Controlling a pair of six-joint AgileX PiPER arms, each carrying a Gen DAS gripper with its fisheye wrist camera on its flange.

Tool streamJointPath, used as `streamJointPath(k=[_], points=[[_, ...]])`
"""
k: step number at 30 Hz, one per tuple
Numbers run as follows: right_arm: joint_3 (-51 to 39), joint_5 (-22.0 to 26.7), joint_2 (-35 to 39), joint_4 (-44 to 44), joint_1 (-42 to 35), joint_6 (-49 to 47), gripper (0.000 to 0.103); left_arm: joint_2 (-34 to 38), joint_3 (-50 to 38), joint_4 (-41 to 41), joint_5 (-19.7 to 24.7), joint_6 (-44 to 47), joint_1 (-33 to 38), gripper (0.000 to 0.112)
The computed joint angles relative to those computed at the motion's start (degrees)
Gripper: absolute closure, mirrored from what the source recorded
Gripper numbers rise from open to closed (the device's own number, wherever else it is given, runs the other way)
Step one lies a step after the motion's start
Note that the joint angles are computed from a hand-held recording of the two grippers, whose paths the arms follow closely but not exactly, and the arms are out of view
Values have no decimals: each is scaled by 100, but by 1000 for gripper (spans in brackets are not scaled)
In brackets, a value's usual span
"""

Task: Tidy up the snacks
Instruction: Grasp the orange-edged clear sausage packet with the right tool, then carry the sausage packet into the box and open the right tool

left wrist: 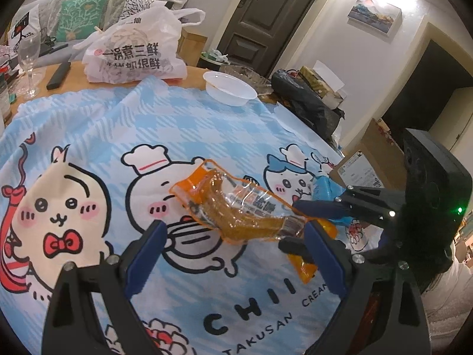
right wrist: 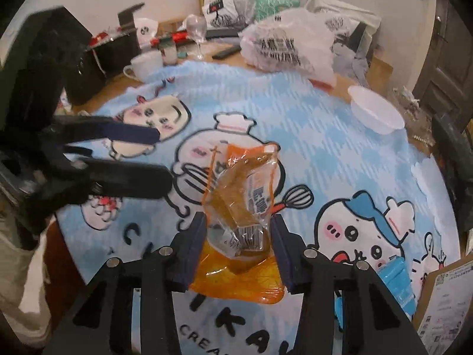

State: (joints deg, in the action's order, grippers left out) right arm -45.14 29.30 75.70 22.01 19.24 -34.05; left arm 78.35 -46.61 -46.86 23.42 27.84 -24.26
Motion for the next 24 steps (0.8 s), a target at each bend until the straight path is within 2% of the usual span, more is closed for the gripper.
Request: streamJointPath(k=[6, 9, 11, 14, 21, 24], points=[[153, 176, 0, -194, 46, 83, 63, -216, 143, 387, -70, -454, -147, 20], [230, 213, 80, 264, -162, -271, 55, -195, 185, 355, -82, -465, -145, 20], [218, 155, 213, 3, -87, 37, 45, -151, 196, 353, -98, -472, -161, 20], [224, 44, 347, -253, 13, 289, 39, -61, 182, 288, -102, -399, -149, 20], [36, -218, 801, -327, 140, 327, 38, 118, 165, -8, -83, -79, -64, 20], [120, -328, 725, -23, 89, -24, 48, 157, 176, -134, -63, 54, -20, 20]])
